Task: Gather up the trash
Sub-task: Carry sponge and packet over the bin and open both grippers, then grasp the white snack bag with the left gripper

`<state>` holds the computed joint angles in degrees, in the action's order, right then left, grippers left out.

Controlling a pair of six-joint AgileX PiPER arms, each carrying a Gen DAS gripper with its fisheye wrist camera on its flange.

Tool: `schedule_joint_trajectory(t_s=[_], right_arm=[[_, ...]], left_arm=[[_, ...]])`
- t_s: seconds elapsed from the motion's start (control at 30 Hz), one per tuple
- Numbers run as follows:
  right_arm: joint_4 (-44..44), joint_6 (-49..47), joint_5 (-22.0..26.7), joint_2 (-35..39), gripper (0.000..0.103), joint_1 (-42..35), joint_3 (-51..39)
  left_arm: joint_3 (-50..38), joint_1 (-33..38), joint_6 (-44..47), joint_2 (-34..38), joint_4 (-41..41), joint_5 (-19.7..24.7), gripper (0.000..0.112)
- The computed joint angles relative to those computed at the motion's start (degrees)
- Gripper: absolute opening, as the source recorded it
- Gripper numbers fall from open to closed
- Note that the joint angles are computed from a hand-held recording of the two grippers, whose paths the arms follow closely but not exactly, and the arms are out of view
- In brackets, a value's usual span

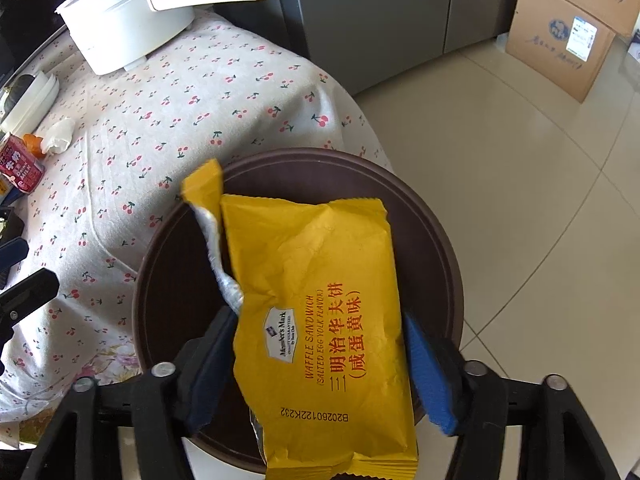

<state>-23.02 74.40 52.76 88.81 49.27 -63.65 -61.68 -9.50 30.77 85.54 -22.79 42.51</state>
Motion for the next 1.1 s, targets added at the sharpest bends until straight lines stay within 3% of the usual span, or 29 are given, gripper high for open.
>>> schedule_joint_trajectory(t_s=[0.03, 0.07, 0.57, 0.8, 1.1], right_arm=[[-0.5, 0.5, 0.3, 0.3, 0.097, 0.2, -0.5], [-1.0, 0.9, 0.5, 0.6, 0.103, 0.4, -1.0], [0.9, -5.8, 5.1, 13.1, 0.103, 3.3, -19.3], [2.3, -9.6, 7.3, 20.0, 0.103, 4.4, -29.9], [3.2, -13.0, 9.3, 23.7, 0.103, 5.1, -34.5]], left_arm=[[0.0, 0.8, 0.2, -0.4, 0.3, 0.3, 0.089], [0.0, 1.7, 0.3, -0.7, 0.6, 0.6, 0.09], [-6.9, 21.5, 0.5, 1.7, 2.1, 10.8, 0.092], [-14.3, 28.3, -8.0, 8.9, 5.6, 14.3, 0.092], [-18.0, 29.7, -14.5, 14.1, 2.9, 11.3, 0.091]])
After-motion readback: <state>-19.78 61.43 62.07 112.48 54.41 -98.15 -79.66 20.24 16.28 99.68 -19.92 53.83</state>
